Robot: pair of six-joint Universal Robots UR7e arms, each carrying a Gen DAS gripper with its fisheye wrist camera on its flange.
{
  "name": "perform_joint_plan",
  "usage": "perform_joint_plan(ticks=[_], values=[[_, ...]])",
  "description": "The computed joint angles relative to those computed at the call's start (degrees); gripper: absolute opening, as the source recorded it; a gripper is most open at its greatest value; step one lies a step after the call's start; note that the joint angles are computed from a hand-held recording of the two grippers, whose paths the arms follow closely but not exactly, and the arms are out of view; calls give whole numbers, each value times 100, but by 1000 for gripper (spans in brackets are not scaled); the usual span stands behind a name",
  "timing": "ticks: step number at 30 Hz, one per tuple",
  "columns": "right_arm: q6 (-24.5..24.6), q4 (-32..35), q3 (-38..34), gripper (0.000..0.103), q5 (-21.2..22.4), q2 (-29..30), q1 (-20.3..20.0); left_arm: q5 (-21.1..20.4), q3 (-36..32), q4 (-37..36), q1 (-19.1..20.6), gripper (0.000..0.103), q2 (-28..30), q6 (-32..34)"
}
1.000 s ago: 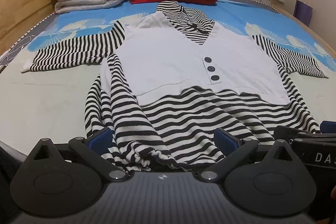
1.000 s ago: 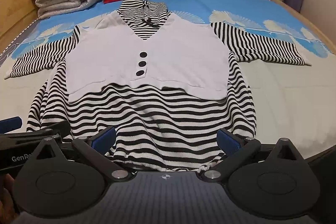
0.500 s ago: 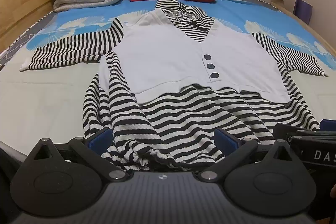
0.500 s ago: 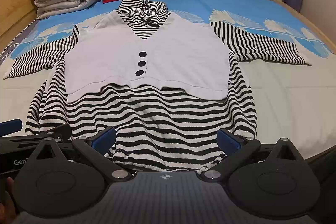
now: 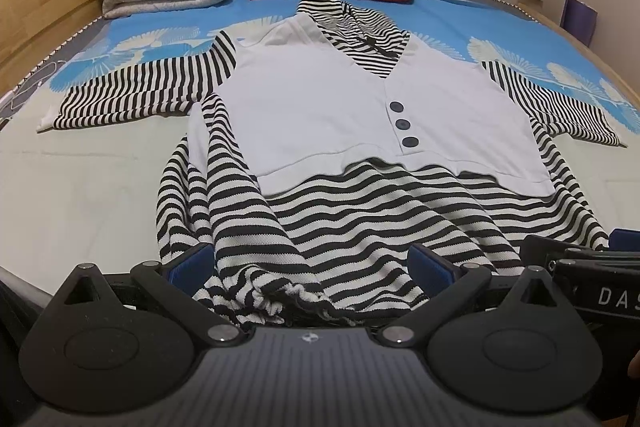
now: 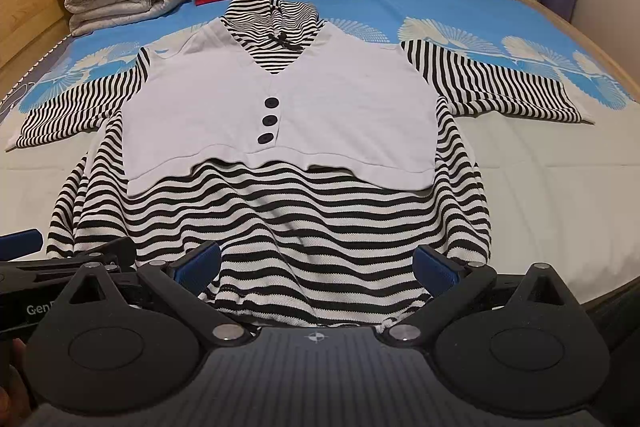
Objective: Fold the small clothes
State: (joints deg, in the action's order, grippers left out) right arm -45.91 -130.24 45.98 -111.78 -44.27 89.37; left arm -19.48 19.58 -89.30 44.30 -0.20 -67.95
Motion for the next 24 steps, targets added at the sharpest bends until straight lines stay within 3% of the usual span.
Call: perform_joint_plan(ticks=[19,24], values=[[-15,-111,-18,100,46,37,-8,-43,-141,72,50,102,71,-23],[342,-223,-823,95,-178,534,-55,-110,-663,802,228,100,213,-531]])
